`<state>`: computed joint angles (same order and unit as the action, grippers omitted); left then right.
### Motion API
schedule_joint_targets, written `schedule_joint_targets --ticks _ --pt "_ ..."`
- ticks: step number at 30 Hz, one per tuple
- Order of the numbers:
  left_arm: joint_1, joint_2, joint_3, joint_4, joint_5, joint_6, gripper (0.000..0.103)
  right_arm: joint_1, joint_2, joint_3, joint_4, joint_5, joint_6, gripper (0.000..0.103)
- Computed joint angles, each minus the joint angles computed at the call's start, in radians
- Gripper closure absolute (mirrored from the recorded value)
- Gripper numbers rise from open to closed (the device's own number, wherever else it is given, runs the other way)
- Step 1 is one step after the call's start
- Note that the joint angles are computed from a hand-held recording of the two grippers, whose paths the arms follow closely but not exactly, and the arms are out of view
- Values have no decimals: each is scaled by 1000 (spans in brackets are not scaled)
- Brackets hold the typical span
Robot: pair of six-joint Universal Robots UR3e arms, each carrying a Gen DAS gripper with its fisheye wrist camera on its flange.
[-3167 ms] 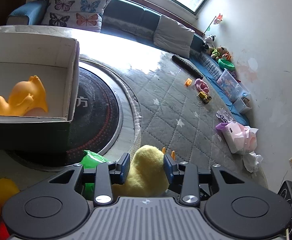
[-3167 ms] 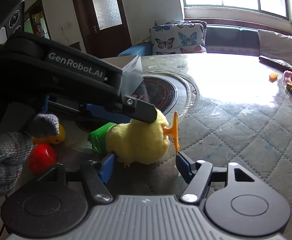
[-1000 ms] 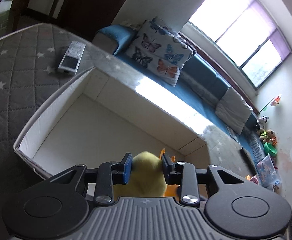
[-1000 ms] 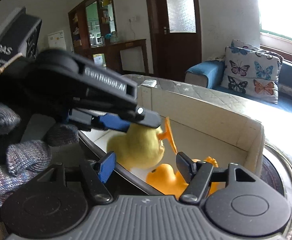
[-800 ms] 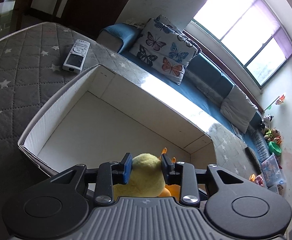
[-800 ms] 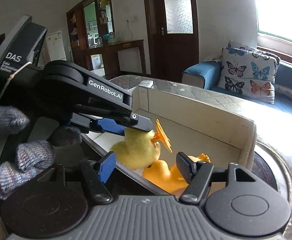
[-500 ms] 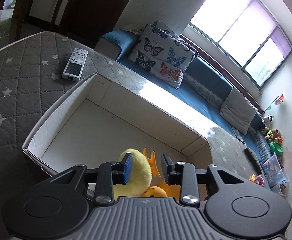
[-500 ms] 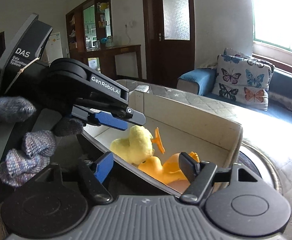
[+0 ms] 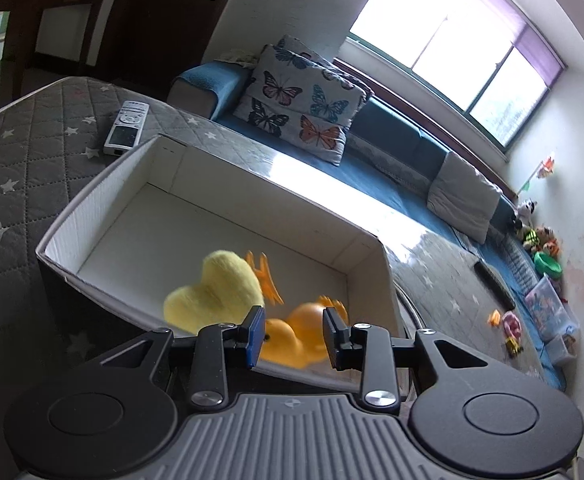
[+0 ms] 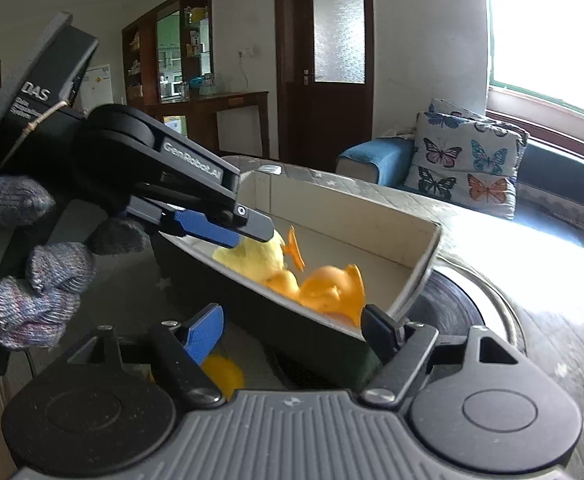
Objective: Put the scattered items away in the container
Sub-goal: 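Open the left gripper to drop the chick beside the orange duck, then move the left gripper down to the green squeeze toy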
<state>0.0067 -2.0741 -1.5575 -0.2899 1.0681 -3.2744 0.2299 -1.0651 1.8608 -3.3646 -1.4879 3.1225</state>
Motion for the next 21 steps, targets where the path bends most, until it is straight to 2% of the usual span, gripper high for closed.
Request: schedule_joint_targets --ticks 12,21 --pt "-63 79 -162 61 29 41 68 -6 -103 228 -111 -44 38 22" --pt "-102 91 -210 52 21 62 68 -21 -142 367 -163 -72 84 22"
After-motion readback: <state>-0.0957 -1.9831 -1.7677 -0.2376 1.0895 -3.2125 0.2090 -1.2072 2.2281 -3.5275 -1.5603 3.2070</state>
